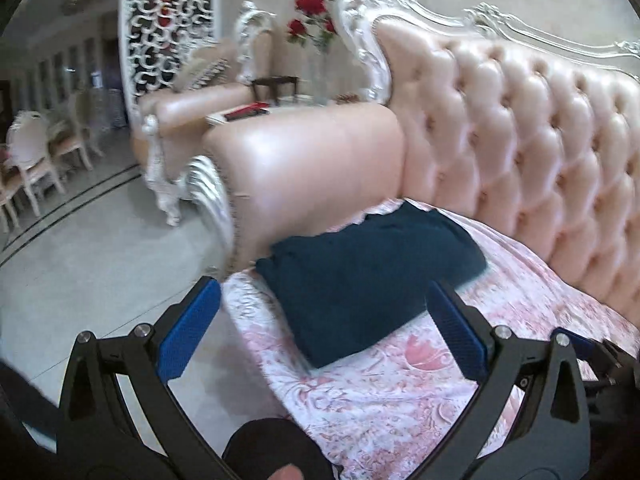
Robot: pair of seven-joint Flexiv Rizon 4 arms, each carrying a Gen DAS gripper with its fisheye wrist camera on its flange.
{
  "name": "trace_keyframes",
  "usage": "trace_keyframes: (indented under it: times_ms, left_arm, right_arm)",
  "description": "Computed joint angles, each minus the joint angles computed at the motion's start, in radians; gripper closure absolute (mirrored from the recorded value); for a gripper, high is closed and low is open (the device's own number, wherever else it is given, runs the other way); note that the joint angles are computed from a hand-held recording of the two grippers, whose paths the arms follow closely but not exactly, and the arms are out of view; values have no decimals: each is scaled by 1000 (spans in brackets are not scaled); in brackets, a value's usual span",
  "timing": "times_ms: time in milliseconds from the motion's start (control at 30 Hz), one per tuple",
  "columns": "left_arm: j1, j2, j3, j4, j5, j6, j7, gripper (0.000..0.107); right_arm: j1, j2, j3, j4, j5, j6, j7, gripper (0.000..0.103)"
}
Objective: Fold clothes
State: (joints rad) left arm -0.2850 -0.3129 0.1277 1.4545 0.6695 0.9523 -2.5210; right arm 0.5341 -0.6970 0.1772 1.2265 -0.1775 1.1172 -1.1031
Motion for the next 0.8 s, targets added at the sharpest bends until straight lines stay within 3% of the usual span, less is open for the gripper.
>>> trace_keyframes:
  times_ms: [167, 267, 400, 567, 800]
  left_arm:
    - [-7, 24, 3, 14, 13, -58, -28, 4]
    - [-25, 29, -3, 8, 61, -107, -63, 4]
    - [-26, 50, -27, 30, 80, -108, -53, 4]
    - [-33, 68, -46, 47, 94, -138, -56, 4]
    - [-26, 61, -71, 48, 69, -144, -18, 4]
  right_arm:
    - [100, 75, -159, 129, -183, 45, 134, 0]
    - [133, 99, -204, 168, -314, 18, 186, 0]
    - [144, 95, -207, 167, -422, -39, 214, 0]
    - [126, 75, -166, 140, -426, -83, 211, 0]
    - [128, 92, -172, 153, -460, -94, 245, 0]
